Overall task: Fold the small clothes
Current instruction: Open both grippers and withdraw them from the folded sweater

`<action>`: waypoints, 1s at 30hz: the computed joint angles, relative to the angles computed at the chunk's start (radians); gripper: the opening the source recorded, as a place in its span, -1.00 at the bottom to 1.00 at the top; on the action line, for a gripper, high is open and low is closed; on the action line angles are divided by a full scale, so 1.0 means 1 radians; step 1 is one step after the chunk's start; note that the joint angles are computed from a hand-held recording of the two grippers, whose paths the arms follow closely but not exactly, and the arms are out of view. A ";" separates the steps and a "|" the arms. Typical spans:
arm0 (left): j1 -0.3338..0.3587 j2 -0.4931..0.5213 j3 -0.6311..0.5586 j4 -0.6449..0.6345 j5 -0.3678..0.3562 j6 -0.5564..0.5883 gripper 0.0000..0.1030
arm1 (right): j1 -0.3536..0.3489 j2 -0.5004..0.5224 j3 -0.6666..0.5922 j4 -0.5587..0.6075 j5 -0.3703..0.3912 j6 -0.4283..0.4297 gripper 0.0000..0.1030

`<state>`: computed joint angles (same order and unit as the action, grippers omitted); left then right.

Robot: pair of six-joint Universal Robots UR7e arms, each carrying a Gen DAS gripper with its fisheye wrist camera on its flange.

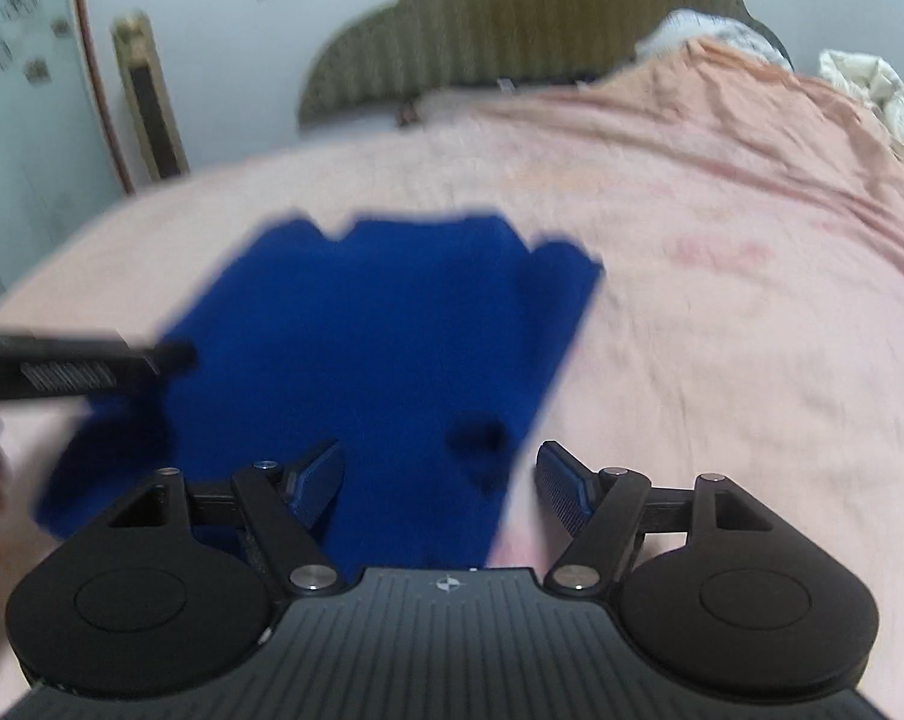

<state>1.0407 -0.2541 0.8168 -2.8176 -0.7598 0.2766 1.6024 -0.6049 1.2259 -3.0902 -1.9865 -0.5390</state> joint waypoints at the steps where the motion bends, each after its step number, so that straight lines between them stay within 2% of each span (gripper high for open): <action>1: 0.000 -0.005 0.011 -0.001 0.002 -0.005 0.26 | -0.001 0.002 0.016 -0.038 0.001 -0.008 0.53; 4: -0.002 -0.028 0.047 0.006 0.002 -0.031 0.26 | 0.005 0.007 0.038 -0.093 -0.017 -0.001 0.71; 6: -0.003 -0.043 0.072 0.007 0.003 -0.044 0.28 | 0.013 0.014 0.040 -0.117 -0.041 -0.012 0.74; 9: -0.008 -0.058 0.103 0.003 0.025 -0.056 0.49 | 0.022 0.010 0.052 -0.133 -0.065 0.003 0.81; 11: -0.010 -0.073 0.128 0.003 0.022 -0.068 0.49 | 0.028 0.008 0.060 -0.143 -0.081 0.008 0.89; 16: -0.011 -0.116 0.189 0.042 0.004 -0.145 0.49 | 0.046 0.017 0.068 -0.192 -0.141 -0.023 0.91; 19: -0.017 -0.137 0.231 0.031 0.006 -0.149 0.49 | 0.051 0.007 0.089 -0.222 -0.138 -0.023 0.92; 25: -0.027 -0.174 0.297 0.036 0.024 -0.163 0.52 | 0.060 -0.029 0.141 -0.203 -0.128 0.040 0.96; 30: -0.038 -0.207 0.359 0.023 0.041 -0.170 0.54 | 0.076 -0.047 0.187 -0.213 -0.139 0.030 0.98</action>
<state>1.0031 -0.4610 1.1755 -2.7949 -0.7189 0.1071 1.6788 -0.6522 1.4129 -3.3034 -2.1250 -0.5094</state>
